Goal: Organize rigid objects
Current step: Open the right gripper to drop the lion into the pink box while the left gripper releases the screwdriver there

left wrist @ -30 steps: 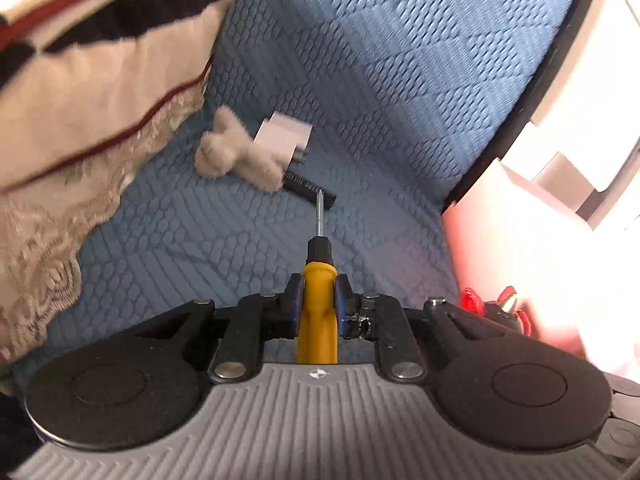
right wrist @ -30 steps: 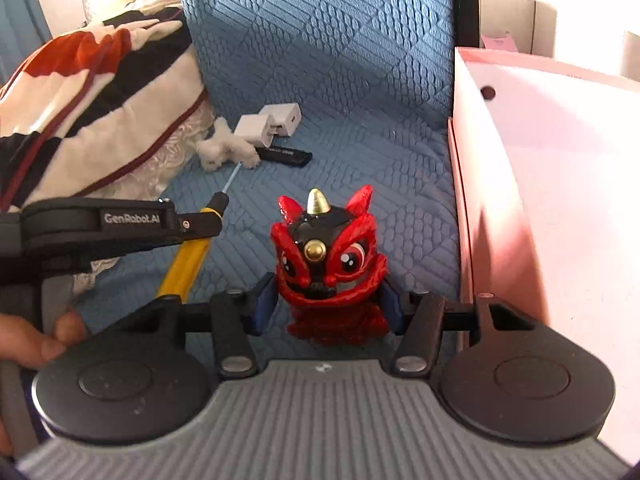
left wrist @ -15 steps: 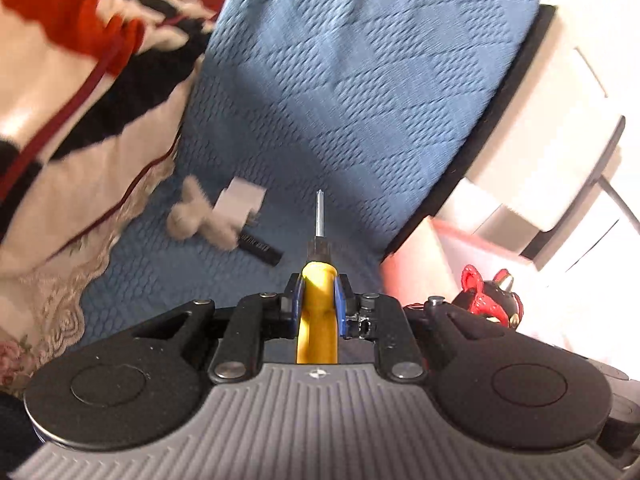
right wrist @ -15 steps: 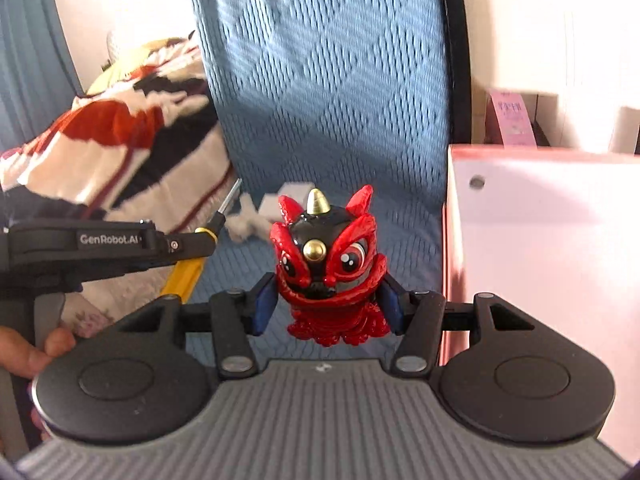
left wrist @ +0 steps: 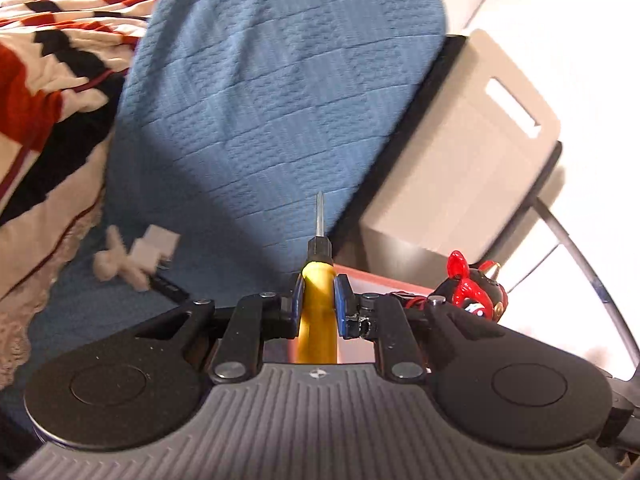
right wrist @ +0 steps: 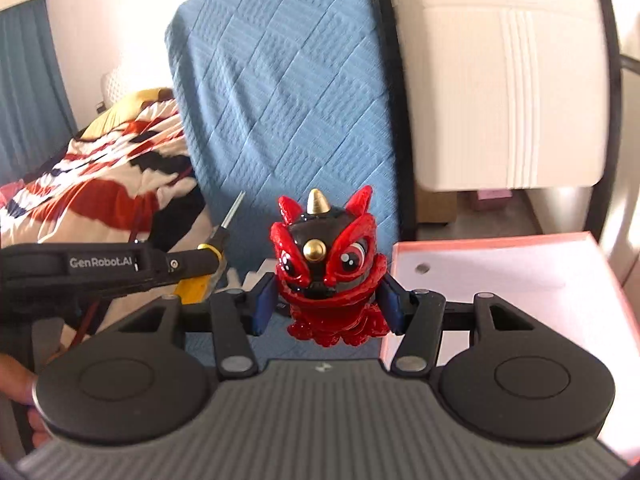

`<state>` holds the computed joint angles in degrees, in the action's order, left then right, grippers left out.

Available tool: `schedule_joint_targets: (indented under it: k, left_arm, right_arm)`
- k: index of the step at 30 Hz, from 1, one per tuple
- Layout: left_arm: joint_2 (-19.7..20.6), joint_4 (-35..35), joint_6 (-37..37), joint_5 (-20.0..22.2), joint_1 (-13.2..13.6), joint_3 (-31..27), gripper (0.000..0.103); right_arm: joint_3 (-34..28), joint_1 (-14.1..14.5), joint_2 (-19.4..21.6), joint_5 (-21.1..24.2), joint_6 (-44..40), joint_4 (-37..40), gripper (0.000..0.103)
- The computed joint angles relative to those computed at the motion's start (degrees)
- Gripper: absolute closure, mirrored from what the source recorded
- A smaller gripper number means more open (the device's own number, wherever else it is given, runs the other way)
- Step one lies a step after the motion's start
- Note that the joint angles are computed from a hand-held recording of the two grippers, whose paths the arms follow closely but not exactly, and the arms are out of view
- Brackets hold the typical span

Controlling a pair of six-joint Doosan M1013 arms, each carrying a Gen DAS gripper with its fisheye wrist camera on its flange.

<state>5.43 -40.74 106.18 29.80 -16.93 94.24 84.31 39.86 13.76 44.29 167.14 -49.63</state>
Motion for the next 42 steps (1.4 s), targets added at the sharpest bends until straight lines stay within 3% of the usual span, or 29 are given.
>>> schedule_joint_targets:
  k: [12, 17, 24, 35, 42]
  left_arm:
    - [1.88, 4.66, -2.34, -0.27, -7.60, -2.12, 0.083]
    - [4.24, 6.76, -3.75, 0.60, -10.04, -1.97, 0.084]
    - [6.92, 8.34, -4.98, 2.70, -12.35, -2.29, 0.084]
    - [8.87, 11.48, -7.25, 5.17, -12.66, -3.06, 0.084]
    - [8.48, 11.44, -7.06, 5.01, -12.21, -2.73, 0.084]
  right_arm:
    - [6.20, -1.69, -5.50, 3.69, 2.23, -1.42, 0.046]
    - [9.18, -3.31, -6.31, 5.48, 1.80, 2.35, 0.046]
    - [13.84, -5.30, -7.16, 3.86, 2.34, 7.56, 0.046]
    - [17.37, -7.72, -5.96, 1.37, 0.76, 15.56, 0.046]
    - [17.62, -8.30, -5.40, 2.15, -0.62, 19.98, 0.045]
